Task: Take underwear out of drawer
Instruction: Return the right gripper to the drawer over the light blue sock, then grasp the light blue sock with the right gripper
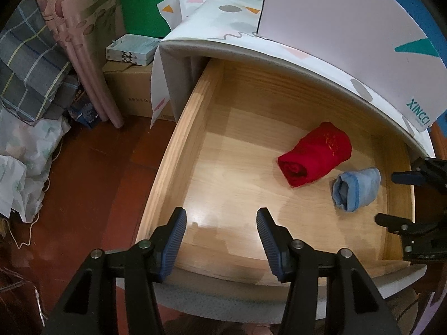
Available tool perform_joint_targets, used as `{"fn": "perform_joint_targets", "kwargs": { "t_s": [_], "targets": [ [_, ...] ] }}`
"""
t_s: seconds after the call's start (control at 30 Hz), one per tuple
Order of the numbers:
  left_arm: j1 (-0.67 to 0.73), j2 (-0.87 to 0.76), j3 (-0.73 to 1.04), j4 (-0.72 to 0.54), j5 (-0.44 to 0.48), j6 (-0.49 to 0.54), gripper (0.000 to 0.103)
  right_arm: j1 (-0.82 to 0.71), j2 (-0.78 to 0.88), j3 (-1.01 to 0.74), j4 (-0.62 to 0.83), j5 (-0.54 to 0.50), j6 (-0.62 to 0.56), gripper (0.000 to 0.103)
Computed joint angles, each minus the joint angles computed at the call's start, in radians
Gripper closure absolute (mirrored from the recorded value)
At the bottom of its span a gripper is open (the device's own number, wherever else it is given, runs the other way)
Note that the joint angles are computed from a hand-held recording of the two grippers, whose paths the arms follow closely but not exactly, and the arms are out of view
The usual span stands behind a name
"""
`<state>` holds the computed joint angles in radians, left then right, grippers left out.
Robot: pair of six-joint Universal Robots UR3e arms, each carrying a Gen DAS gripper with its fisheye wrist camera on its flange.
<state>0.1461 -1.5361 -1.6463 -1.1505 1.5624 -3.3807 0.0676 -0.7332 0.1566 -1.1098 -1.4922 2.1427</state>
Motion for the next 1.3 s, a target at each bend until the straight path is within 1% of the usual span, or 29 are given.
{"fn": "perform_joint_targets", "kwargs": {
  "t_s": [0.03,0.1,0.2,0.23,0.37,0.5,0.6,0.7,0.73,0.77,0.8,0.87,0.97,1.0,1.07,1.13,1.3],
  "targets": [
    [0.003,0.003,-0.002,0.001,-0.003,-0.002,0.049,0.003,-0.024,0.063,-0.041,-0.005,-0.011,0.036],
    [0.011,0.006,-0.005,0.001,-0.011,-0.006,0.049,0.013,-0.024,0.085,-0.057,-0.023,-0.028,0.036],
    [0.020,0.010,-0.012,0.004,-0.024,-0.012,0.049,0.029,-0.055,0.189,-0.132,-0.056,-0.062,0.036],
    [0.025,0.011,-0.013,0.004,-0.030,-0.012,0.049,0.037,-0.087,0.269,-0.192,-0.071,-0.080,0.036],
    [0.030,0.011,-0.013,0.002,-0.038,-0.015,0.049,0.050,-0.128,0.391,-0.292,-0.097,-0.114,0.036],
    [0.033,0.011,-0.011,-0.002,-0.041,-0.011,0.049,0.061,-0.148,0.475,-0.378,-0.113,-0.126,0.036],
    [0.038,0.012,-0.010,-0.009,-0.046,-0.009,0.049,0.072,-0.138,0.490,-0.405,-0.124,-0.126,0.035],
    [0.039,0.011,-0.008,-0.012,-0.049,-0.010,0.049,0.083,-0.151,0.544,-0.462,-0.134,-0.132,0.032],
    [0.038,0.008,-0.006,-0.012,-0.050,-0.011,0.049,0.086,-0.140,0.534,-0.463,-0.135,-0.129,0.032],
    [0.037,0.006,-0.005,-0.014,-0.051,-0.011,0.049,0.087,-0.147,0.558,-0.483,-0.134,-0.126,0.032],
    [0.037,0.006,-0.005,-0.014,-0.051,-0.011,0.049,0.090,-0.179,0.623,-0.516,-0.137,-0.124,0.032],
    [0.038,0.007,-0.006,-0.013,-0.051,-0.010,0.049,0.094,-0.191,0.671,-0.564,-0.146,-0.126,0.032],
    [0.039,0.003,-0.006,-0.013,-0.055,-0.010,0.049,0.096,-0.190,0.697,-0.597,-0.151,-0.121,0.033],
    [0.039,0.003,-0.007,-0.013,-0.055,-0.010,0.049,0.110,-0.155,0.654,-0.589,-0.154,-0.104,0.033],
    [0.041,0.004,-0.007,-0.014,-0.057,-0.009,0.049,0.105,-0.155,0.654,-0.589,-0.157,-0.102,0.038],
    [0.042,0.004,-0.007,-0.015,-0.059,-0.008,0.049,0.104,-0.144,0.648,-0.585,-0.157,-0.086,0.045],
    [0.047,0.005,-0.010,-0.011,-0.067,-0.007,0.049,0.085,-0.117,0.583,-0.527,-0.111,-0.026,0.046]
  ]
}}
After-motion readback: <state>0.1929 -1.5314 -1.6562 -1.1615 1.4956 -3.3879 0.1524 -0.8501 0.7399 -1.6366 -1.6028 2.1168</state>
